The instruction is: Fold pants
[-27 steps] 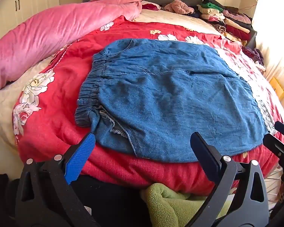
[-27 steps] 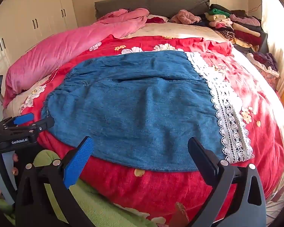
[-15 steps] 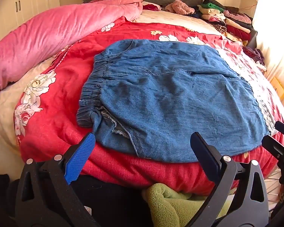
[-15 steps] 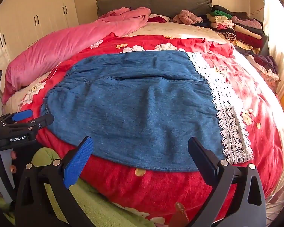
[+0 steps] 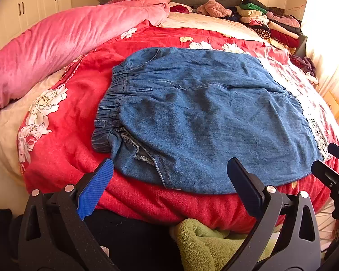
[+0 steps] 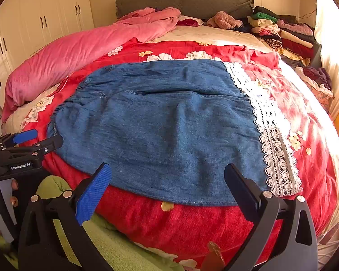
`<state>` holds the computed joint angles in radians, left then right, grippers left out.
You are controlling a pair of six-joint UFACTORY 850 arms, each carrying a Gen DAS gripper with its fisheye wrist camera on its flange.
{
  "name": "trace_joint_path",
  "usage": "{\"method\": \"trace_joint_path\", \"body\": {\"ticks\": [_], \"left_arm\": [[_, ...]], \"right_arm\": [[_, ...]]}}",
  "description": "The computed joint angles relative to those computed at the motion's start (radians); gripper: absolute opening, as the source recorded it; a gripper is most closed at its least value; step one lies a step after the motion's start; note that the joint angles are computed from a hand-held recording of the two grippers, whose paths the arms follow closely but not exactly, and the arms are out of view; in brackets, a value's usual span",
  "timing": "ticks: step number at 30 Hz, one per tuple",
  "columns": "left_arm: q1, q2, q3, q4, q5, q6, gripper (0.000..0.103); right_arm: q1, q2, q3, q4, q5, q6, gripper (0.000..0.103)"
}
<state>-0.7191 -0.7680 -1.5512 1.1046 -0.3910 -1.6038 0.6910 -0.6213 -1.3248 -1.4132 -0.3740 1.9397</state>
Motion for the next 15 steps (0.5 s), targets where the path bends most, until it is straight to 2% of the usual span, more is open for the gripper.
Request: {"method": "trace_joint_path", "body": {"ticks": [15], "left_arm": [[-0.002, 0.001, -0.002, -0.002, -0.006, 0.002, 0.095]], "right_arm": [[0.0, -0.002, -0.001, 0.005, 0.002, -0.004, 0.099]]}}
